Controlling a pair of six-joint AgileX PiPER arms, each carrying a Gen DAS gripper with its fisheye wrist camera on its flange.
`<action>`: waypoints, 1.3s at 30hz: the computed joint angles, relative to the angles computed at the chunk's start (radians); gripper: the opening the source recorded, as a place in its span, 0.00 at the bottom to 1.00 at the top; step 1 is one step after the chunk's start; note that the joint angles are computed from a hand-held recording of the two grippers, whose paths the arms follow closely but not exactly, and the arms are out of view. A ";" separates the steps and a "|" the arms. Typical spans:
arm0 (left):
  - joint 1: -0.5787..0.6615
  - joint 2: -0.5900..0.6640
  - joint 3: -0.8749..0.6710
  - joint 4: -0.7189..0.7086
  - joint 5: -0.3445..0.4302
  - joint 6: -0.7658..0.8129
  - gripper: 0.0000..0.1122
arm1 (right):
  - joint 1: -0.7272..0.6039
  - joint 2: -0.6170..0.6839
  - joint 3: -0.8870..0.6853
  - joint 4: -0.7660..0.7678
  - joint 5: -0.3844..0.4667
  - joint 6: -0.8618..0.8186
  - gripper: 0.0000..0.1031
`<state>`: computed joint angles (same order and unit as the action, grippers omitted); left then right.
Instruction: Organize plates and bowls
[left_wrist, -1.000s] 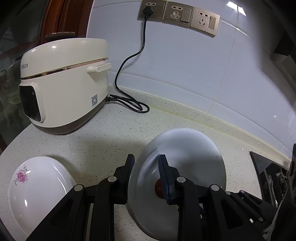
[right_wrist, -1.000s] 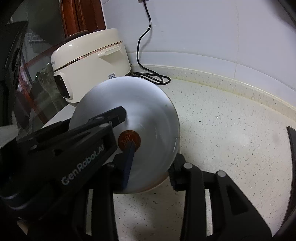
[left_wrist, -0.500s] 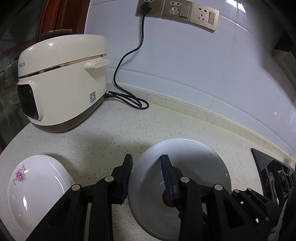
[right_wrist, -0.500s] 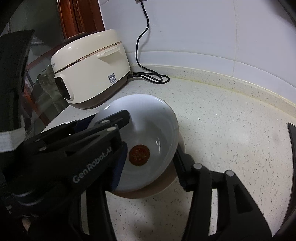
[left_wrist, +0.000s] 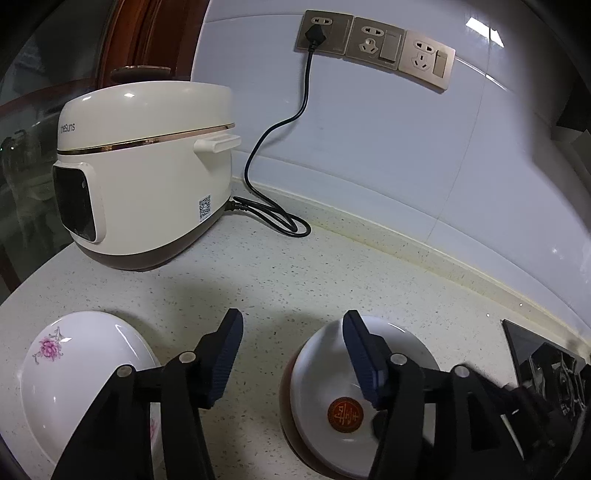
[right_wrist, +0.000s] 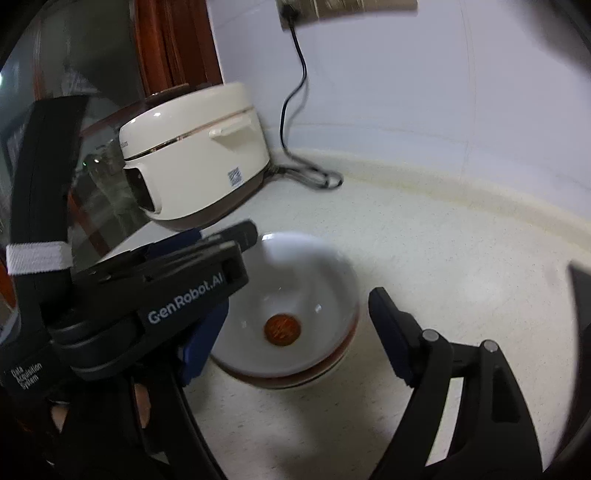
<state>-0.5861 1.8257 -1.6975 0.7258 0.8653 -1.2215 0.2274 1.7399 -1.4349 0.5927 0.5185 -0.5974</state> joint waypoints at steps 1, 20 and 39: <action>-0.001 0.000 0.001 0.005 0.000 -0.006 0.55 | 0.015 -0.018 0.020 -0.030 -0.044 -0.005 0.78; 0.067 0.009 0.018 -0.190 -0.124 0.091 0.72 | -0.220 0.239 -0.277 0.253 0.490 0.088 0.82; 0.099 0.055 -0.009 -0.288 -0.063 0.176 0.72 | -0.223 0.348 -0.329 0.309 0.557 0.088 0.82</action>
